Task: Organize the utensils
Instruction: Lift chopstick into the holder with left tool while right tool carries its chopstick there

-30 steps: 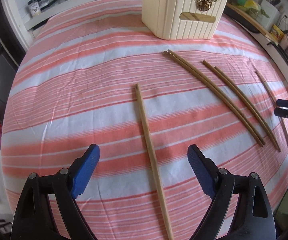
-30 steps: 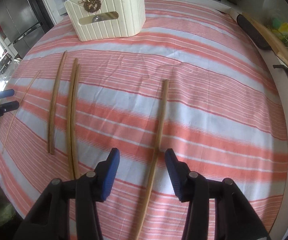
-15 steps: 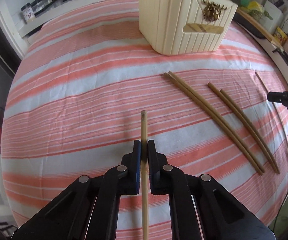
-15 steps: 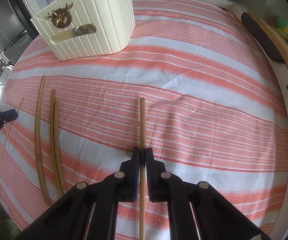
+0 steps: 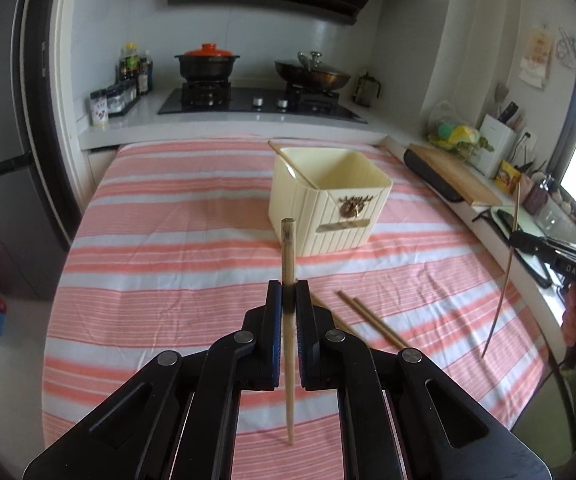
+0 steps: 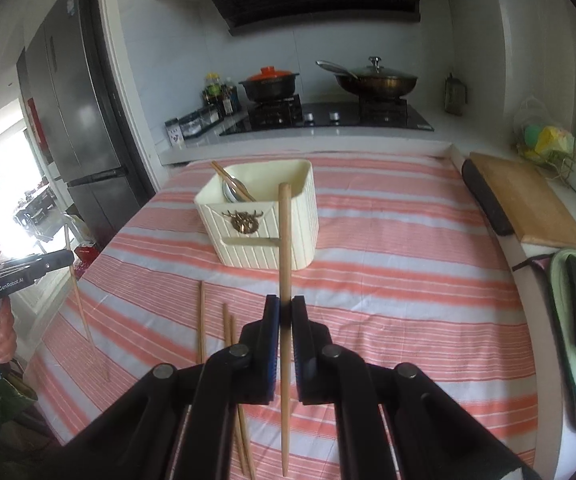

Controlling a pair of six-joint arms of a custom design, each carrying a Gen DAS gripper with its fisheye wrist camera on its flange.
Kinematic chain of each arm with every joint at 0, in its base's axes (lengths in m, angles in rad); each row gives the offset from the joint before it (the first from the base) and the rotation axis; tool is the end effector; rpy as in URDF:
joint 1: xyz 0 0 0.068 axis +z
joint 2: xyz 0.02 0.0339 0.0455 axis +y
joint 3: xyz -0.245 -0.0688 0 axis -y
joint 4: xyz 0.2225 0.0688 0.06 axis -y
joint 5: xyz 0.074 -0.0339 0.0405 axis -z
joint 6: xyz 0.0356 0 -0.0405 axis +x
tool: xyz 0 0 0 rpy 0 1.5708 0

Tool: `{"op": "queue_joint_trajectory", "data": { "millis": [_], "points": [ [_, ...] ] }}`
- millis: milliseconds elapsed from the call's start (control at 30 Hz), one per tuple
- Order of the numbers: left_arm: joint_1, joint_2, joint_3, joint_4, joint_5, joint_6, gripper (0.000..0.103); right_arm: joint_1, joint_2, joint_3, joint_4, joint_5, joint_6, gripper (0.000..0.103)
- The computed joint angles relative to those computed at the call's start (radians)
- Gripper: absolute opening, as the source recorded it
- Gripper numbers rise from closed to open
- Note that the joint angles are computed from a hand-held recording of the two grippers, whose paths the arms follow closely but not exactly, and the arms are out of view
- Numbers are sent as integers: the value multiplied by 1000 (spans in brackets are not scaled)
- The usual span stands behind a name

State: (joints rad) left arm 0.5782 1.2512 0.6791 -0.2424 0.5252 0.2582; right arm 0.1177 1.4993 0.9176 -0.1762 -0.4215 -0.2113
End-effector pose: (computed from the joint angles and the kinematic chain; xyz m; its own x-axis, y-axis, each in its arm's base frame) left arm 0.2061 0.1132 0.1998 -0.6361 -0.1513 -0.7566 -0.0231 0.9839 -0.1774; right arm 0.2949 0.0495 0.2126 -0.5831 -0.2617 -0.7691 -0.5365 0.8350 0.1227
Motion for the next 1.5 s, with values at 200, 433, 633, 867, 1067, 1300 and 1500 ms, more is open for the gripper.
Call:
{"op": "queue_joint_trajectory", "data": {
  "millis": [200,433,633,867,1067,1300,1500],
  "points": [
    [33,-104,15,-52,96,-34,5,19,-231,-231,264,-40,2,6],
    [39,-128,100,-128,157,-56,5,17,-251,-232,324,-103,75,6],
    [13,-54,228,-136,176,-119,5,66,-164,-136,331,-78,90,6],
    [-43,69,452,-37,116,-250,5,138,26,128,354,-27,113,6],
    [-158,315,706,53,-33,-326,5,195,320,513,343,29,173,6],
    [-255,693,1028,-57,-150,-303,5,235,709,953,221,120,109,6],
    [-301,951,1228,-214,-202,-281,5,223,1029,1391,-161,96,107,6]
  ]
}}
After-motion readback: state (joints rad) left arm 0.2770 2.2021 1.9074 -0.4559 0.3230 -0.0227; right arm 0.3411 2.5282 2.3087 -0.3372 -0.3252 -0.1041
